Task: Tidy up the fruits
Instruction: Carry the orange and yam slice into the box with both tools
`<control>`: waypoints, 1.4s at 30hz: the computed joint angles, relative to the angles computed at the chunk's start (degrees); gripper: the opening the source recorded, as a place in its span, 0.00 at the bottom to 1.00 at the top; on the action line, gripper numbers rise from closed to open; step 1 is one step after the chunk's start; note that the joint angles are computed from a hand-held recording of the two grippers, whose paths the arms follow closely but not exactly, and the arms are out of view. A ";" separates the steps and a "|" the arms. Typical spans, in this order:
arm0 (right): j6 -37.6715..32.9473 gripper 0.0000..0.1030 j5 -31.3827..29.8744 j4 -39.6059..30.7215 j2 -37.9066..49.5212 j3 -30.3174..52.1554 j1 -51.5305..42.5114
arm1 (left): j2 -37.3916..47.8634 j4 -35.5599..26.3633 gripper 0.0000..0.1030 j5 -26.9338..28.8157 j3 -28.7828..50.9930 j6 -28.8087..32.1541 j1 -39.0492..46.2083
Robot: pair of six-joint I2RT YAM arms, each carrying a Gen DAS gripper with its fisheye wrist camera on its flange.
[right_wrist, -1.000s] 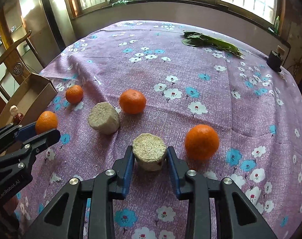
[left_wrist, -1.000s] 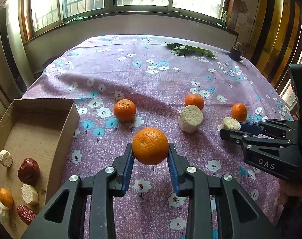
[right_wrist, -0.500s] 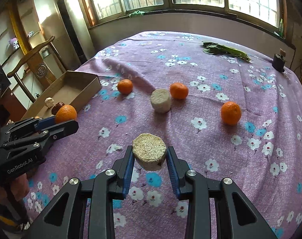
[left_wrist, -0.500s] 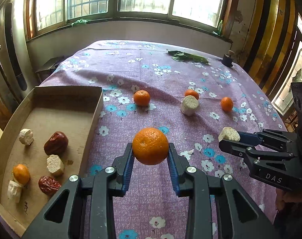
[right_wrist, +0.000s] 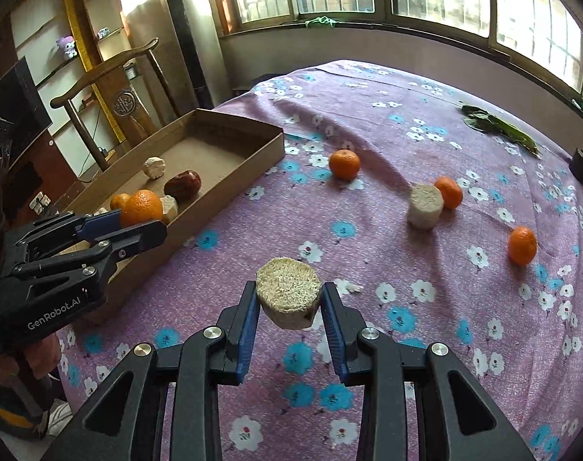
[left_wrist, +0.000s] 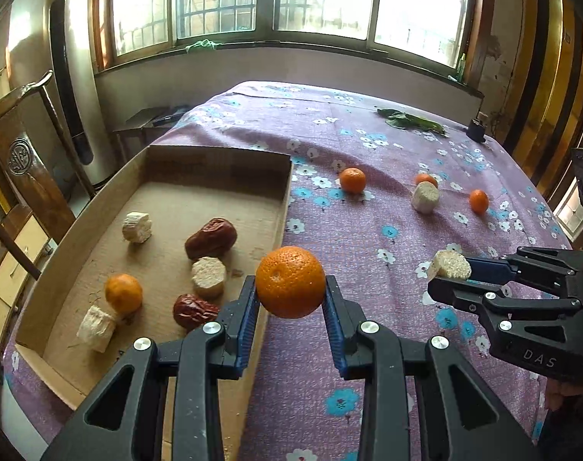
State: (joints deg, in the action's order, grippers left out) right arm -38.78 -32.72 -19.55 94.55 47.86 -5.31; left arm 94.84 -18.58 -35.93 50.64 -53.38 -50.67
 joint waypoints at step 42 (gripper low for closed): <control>8.85 0.35 8.14 6.16 6.18 0.17 35.44 | -17.52 1.99 0.31 3.91 -20.18 2.59 24.06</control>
